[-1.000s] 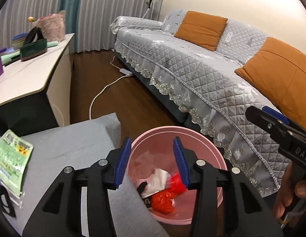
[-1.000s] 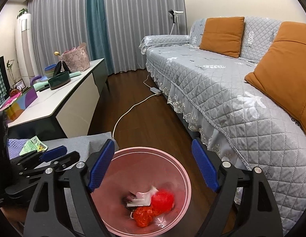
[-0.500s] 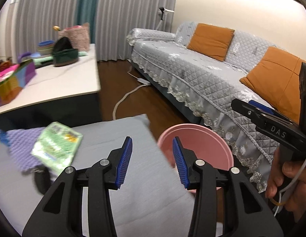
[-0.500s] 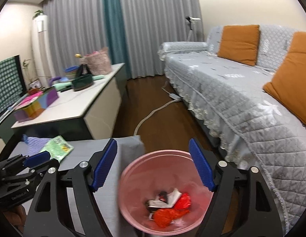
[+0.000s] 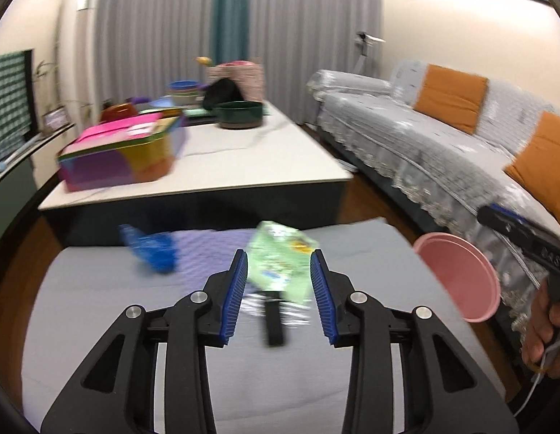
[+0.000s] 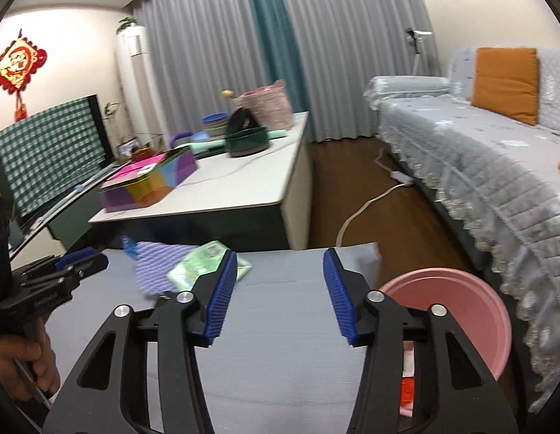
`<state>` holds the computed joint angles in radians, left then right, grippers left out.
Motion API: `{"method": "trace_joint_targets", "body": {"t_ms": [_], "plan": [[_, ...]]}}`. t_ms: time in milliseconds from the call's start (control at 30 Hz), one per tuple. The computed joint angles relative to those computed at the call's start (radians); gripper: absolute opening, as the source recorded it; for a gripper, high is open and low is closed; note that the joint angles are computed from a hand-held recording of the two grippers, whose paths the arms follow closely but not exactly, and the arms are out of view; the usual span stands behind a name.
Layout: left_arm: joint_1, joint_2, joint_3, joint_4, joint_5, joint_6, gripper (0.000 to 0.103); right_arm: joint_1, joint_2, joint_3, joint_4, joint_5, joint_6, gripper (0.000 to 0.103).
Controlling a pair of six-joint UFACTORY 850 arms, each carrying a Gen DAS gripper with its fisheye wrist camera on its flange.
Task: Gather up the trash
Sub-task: 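Move both open tools back over the table toward the remaining trash, then grasp the black strap with the right tool while the left tool grasps the purple foam net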
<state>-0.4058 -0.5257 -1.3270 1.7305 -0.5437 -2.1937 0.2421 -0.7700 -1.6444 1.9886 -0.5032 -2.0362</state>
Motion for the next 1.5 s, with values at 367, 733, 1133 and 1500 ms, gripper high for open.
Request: {"method": "trace_joint_targets", "body": {"t_ms": [367,733,1133,1500], "plan": [[0.075,0.014,0.114,0.151,-0.022,-0.230,0.029,0.135,-0.055,-0.028,0.006,0.012,-0.015,0.050],[0.134,-0.046,0.102,0.261,0.014,-0.360,0.029,0.208,-0.168,-0.160,-0.245,0.097,0.199,0.058],[0.191,-0.091,0.065,0.433,0.090,-0.549,0.029,0.257,-0.292,-0.345,-0.729,0.168,0.658,0.057],[0.196,-0.160,-0.030,0.352,0.182,-0.471,0.032,0.231,-0.293,-0.355,-0.724,0.150,0.667,0.024]]}}
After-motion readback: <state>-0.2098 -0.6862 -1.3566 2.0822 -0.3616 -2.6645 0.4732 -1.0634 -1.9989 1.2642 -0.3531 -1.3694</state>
